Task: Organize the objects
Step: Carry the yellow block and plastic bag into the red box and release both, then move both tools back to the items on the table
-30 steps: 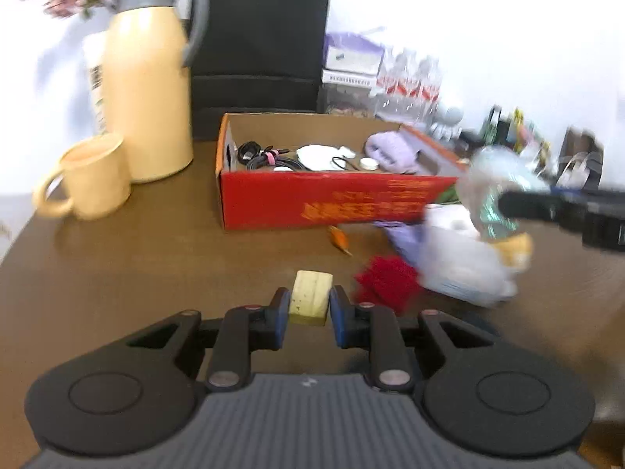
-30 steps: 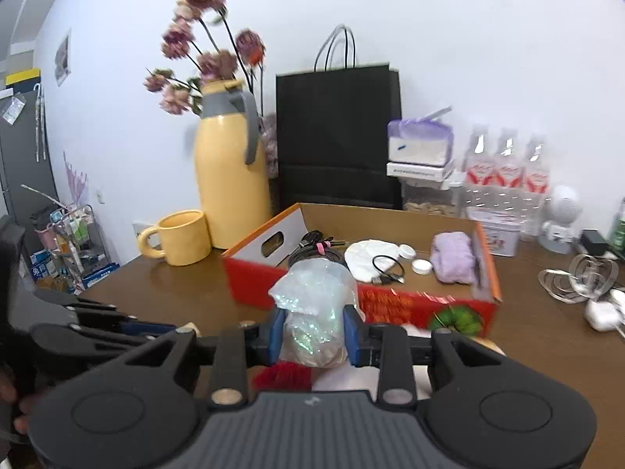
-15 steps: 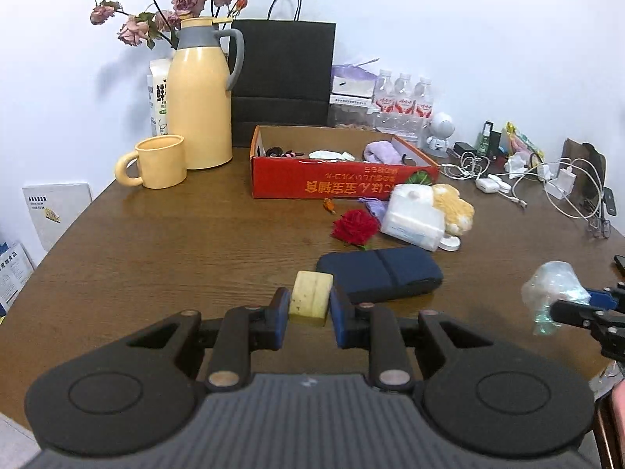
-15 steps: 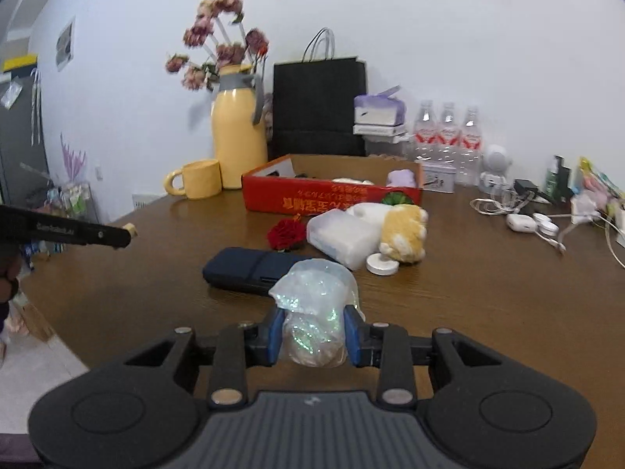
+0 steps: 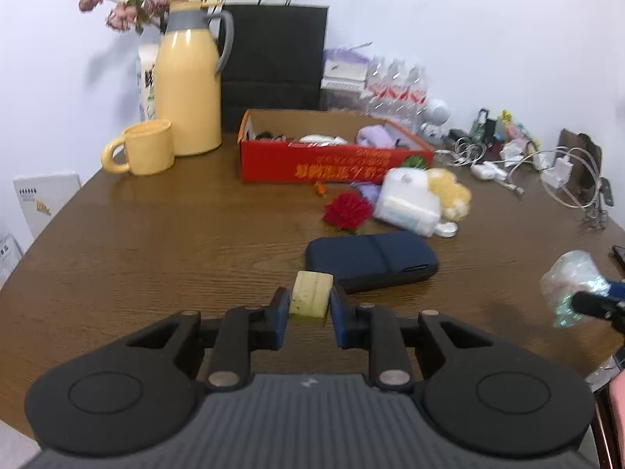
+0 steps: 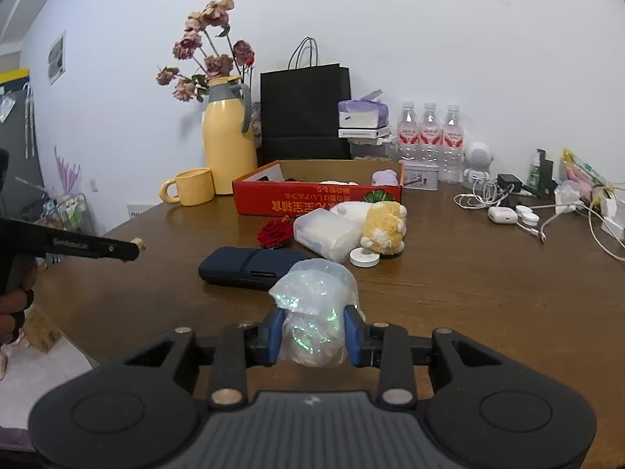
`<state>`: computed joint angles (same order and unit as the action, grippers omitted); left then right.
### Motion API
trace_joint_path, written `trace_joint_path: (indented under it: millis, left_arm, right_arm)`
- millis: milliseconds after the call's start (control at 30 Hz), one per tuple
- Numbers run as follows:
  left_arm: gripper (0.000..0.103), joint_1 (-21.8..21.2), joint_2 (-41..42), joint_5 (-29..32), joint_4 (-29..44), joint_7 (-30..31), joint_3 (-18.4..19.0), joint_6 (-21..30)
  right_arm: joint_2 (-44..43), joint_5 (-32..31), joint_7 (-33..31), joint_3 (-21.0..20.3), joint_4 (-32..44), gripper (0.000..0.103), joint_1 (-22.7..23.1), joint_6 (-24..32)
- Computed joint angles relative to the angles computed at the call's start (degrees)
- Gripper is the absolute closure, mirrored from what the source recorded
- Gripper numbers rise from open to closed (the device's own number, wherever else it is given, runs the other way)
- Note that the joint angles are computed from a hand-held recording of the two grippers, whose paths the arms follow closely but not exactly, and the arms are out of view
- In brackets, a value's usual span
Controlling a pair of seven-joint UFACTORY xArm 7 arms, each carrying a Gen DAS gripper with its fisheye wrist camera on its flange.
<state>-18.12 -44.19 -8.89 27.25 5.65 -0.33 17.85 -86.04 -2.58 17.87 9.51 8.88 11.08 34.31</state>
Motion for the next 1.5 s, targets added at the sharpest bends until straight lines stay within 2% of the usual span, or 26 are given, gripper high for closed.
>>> trace_joint_path:
  millis: [100, 200, 267, 333, 367, 400, 433, 467, 500, 533, 567, 600, 700, 733, 767, 800, 867, 967, 1067, 1167, 1233, 1300, 1367, 1433, 1500]
  left_arm:
    - [0.080, -1.66, 5.52, -0.37, 3.80, 2.64, 2.36, -2.03]
    - [0.080, -6.00, 13.82, -3.25, 12.17, 8.14, 6.80, -4.06]
    - [0.079, -7.34, 21.38, -5.51, 20.68, 11.00, 8.18, -4.03]
    - [0.079, -9.09, 29.47, -8.83, 29.68, 16.63, 10.30, -4.34]
    - [0.079, -7.61, 33.85, -9.54, 34.59, 17.74, 9.36, -3.77]
    - [0.079, -6.44, 38.75, -8.27, 40.58, 16.94, 8.90, -1.54]
    - [0.079, -6.21, 43.24, -9.21, 46.58, 17.90, 9.26, 2.04]
    - [0.079, -5.46, 47.83, -10.42, 52.58, 17.73, 9.20, 5.32]
    - [0.079, -4.42, 52.85, -9.50, 58.57, 15.71, 8.64, 7.62]
    - [0.079, -3.33, 57.49, -8.26, 64.57, 13.70, 8.01, 10.66]
    - [0.080, -2.57, 61.98, -6.95, 70.57, 11.36, 7.63, 13.94]
    - [0.080, -2.24, 66.81, -4.93, 76.56, 9.47, 7.63, 16.51]
    - [0.080, -2.30, 78.92, 1.24, 93.92, 3.63, 9.15, 27.60]
    - [0.080, -1.83, 81.29, 2.17, 97.30, 2.83, 8.72, 29.61]
    - [0.080, -1.15, 82.58, 2.74, 99.06, 2.89, 7.94, 31.12]
    - [0.077, -0.49, 82.90, 3.02, 99.22, 2.93, 7.03, 31.38]
    - [0.069, 1.09, 82.03, 3.04, 97.85, 3.68, 4.79, 30.65]
    - [0.067, 3.10, 77.39, 3.59, 91.37, 4.07, 2.15, 26.65]
    - [0.054, 5.35, 72.07, 3.91, 85.25, 4.53, -0.55, 23.15]
    - [0.043, 7.23, 64.90, 4.43, 76.57, 5.21, -2.86, 17.84]
    - [0.034, 8.26, 58.67, 3.90, 68.62, 5.76, -3.91, 13.67]
    - [0.026, 8.82, 50.79, 3.31, 57.28, 6.92, -4.56, 5.91]
    - [0.021, 9.32, 42.35, -2.07, 45.65, 12.80, -5.21, -1.12]
    - [0.017, 7.81, 34.17, -6.76, 35.69, 15.28, -4.07, -3.98]
    - [0.010, 6.24, 26.65, -8.20, 26.38, 14.61, -3.10, -6.69]
  right_arm:
    - [5.54, -1.60, -3.94, -3.53, 1.42, 0.072, -2.24, -4.68]
    - [16.90, -6.19, -6.36, -9.63, 6.82, 0.072, -3.06, -13.26]
    - [26.41, -2.24, -13.37, -11.42, 12.74, 0.072, -3.94, -18.79]
    - [37.49, 0.21, -18.83, -14.58, 20.32, 0.072, -1.90, -23.89]
    - [43.49, 1.68, -21.80, -16.72, 24.59, 0.072, -0.11, -26.53]
    - [48.66, 5.08, -24.48, -16.99, 28.67, 0.072, 0.14, -27.64]
    - [54.65, 8.56, -26.85, -19.10, 34.10, 0.072, 2.37, -27.39]
    - [60.00, 14.17, -31.23, -20.80, 39.94, 0.072, 4.32, -24.75]
    - [66.00, 19.59, -34.31, -24.71, 45.94, 0.072, 8.66, -23.66]
    - [71.44, 25.47, -38.31, -26.74, 51.93, 0.072, 10.61, -20.27]
    - [77.44, 29.07, -40.00, -28.22, 57.93, 0.072, 11.78, -17.69]
    - [83.44, 30.27, -39.30, -32.10, 63.92, 0.072, 15.02, -14.79]
    - [100.90, 36.64, -40.10, -36.42, 81.91, 0.072, 15.80, -2.86]
    - [105.98, 39.30, -39.51, -37.65, 87.59, 0.072, 15.45, 1.74]
    - [109.67, 39.86, -38.14, -36.49, 91.68, 0.072, 13.77, 4.46]
    - [112.96, 40.08, -36.85, -35.46, 95.37, 0.070, 12.42, 6.66]
    - [116.82, 38.63, -35.15, -33.84, 99.51, 0.061, 11.24, 8.74]
    - [116.94, 38.38, -34.80, -31.62, 99.50, 0.046, 10.37, 7.71]
    - [111.43, 39.88, -36.40, -28.23, 93.80, 0.031, 8.66, 2.66]
    - [105.12, 35.73, -34.58, -29.88, 87.59, 0.029, 11.16, -3.50]
    - [99.25, 30.20, -31.42, -30.02, 81.67, 0.029, 12.23, -7.26]
    - [92.57, 24.21, -27.49, -31.55, 74.07, 0.025, 14.84, -11.09]
    - [83.59, 13.32, -20.60, -29.40, 62.63, 0.018, 14.28, -18.06]
    - [73.69, 1.32, -12.13, -23.19, 50.64, 0.016, 8.42, -22.52]
    - [64.37, -5.61, -6.18, -16.67, 39.60, 0.016, 1.44, -25.68]
